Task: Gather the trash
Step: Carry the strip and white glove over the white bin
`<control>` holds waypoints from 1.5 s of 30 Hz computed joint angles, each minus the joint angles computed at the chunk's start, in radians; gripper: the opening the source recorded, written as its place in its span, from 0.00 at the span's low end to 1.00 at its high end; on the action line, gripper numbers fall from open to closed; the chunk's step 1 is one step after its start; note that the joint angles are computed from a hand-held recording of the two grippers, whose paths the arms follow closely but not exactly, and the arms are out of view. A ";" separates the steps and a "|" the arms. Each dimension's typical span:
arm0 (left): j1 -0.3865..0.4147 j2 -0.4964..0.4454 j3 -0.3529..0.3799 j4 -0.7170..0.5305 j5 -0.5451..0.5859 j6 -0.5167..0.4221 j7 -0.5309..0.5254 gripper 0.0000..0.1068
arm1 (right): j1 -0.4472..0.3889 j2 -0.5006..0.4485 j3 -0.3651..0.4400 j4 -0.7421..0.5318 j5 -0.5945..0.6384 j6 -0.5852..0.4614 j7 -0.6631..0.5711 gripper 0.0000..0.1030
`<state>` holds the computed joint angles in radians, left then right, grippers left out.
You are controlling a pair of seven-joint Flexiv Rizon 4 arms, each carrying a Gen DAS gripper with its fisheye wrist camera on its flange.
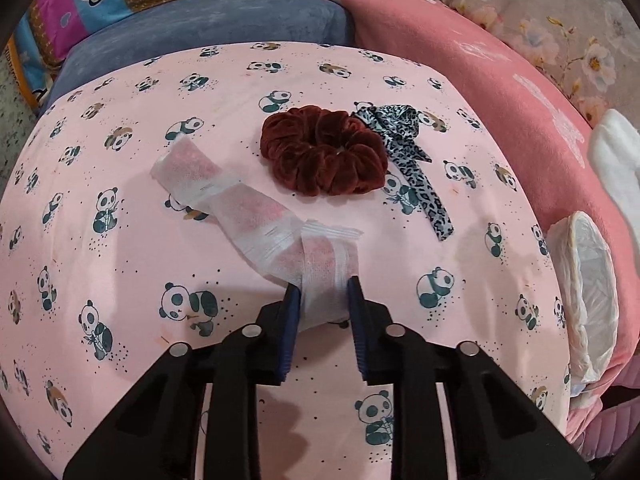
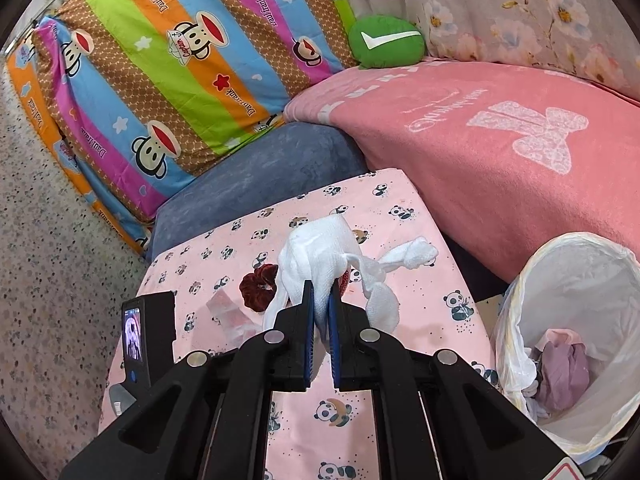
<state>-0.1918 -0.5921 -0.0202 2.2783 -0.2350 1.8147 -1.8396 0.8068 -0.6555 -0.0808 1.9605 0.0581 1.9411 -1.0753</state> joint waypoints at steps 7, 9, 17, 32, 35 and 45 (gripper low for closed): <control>-0.042 0.061 0.011 0.012 -0.001 0.022 -0.010 0.12 | -0.009 0.002 0.014 0.006 0.000 0.016 -0.002 0.08; -0.051 0.082 0.010 0.012 0.000 0.031 -0.008 0.12 | -0.008 0.013 0.010 0.017 0.010 0.035 -0.009 0.08; -0.204 0.155 0.088 -0.041 -0.049 0.030 0.045 0.12 | 0.010 0.068 -0.017 0.058 0.084 0.093 -0.071 0.08; -0.353 0.123 0.107 -0.257 -0.046 -0.036 0.142 0.12 | -0.034 0.226 -0.042 0.176 0.293 0.166 -0.238 0.08; -0.354 0.106 0.088 -0.299 -0.028 -0.055 0.155 0.12 | -0.064 0.248 -0.033 0.195 0.320 0.171 -0.259 0.08; -0.340 0.049 0.014 -0.409 0.030 -0.125 0.171 0.12 | -0.206 0.271 0.026 0.245 0.318 0.189 -0.261 0.08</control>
<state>-0.5314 -0.5429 -0.0058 1.8689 -0.2051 1.6896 -1.6688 0.6009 -0.3849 -0.0546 2.2057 0.3760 2.1304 -1.3365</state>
